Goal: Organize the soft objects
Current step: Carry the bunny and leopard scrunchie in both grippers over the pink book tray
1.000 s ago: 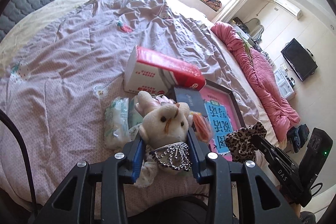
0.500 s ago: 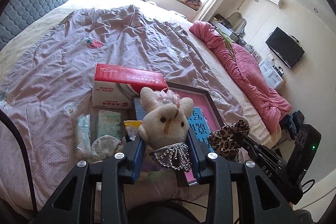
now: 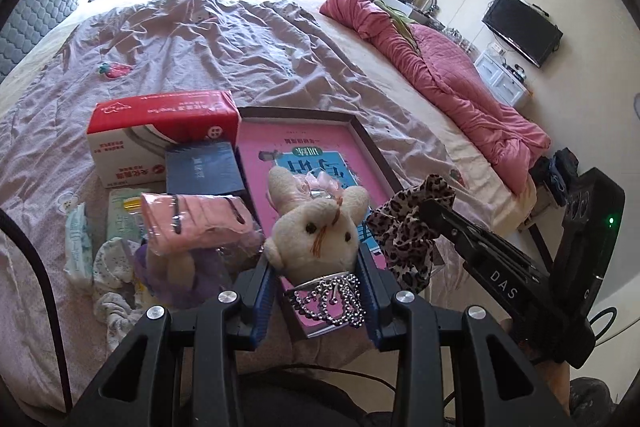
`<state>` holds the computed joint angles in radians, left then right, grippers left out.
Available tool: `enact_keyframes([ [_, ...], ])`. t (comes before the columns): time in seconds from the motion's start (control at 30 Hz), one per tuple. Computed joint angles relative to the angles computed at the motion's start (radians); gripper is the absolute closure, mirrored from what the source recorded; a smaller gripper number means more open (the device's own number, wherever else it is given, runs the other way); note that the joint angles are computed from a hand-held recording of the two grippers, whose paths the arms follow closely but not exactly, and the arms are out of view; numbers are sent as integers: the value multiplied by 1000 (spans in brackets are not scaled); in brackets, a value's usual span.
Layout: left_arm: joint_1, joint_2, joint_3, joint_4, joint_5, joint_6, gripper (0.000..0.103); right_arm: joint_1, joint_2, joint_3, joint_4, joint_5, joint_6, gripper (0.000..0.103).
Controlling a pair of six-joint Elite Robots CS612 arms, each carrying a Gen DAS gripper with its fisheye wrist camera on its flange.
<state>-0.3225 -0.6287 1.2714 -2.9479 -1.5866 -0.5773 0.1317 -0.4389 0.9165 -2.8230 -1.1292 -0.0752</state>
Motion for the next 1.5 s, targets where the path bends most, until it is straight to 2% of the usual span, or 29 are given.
enact_keyframes([
  [0.17, -16, 39, -70, 78, -4, 66, 65, -10, 12, -12, 5, -9, 34, 97],
  [0.5, -23, 110, -190, 239, -31, 96, 65, -27, 29, -28, 20, -19, 73, 96],
  [0.77, -25, 135, -219, 285, -41, 90, 65, -32, 68, -83, 60, 37, 96, 96],
  [0.93, -27, 139, -223, 296, -44, 99, 65, -28, 86, -106, 112, 1, 78, 95],
  [1.2, -26, 148, -237, 320, -61, 97, 65, -21, 94, -117, 152, -153, 39, 94],
  [1.4, -27, 151, -241, 333, -72, 98, 64, -22, 99, -123, 180, -199, 46, 93],
  [1.5, -25, 152, -242, 337, -79, 95, 64, -21, 97, -119, 185, -220, 48, 88],
])
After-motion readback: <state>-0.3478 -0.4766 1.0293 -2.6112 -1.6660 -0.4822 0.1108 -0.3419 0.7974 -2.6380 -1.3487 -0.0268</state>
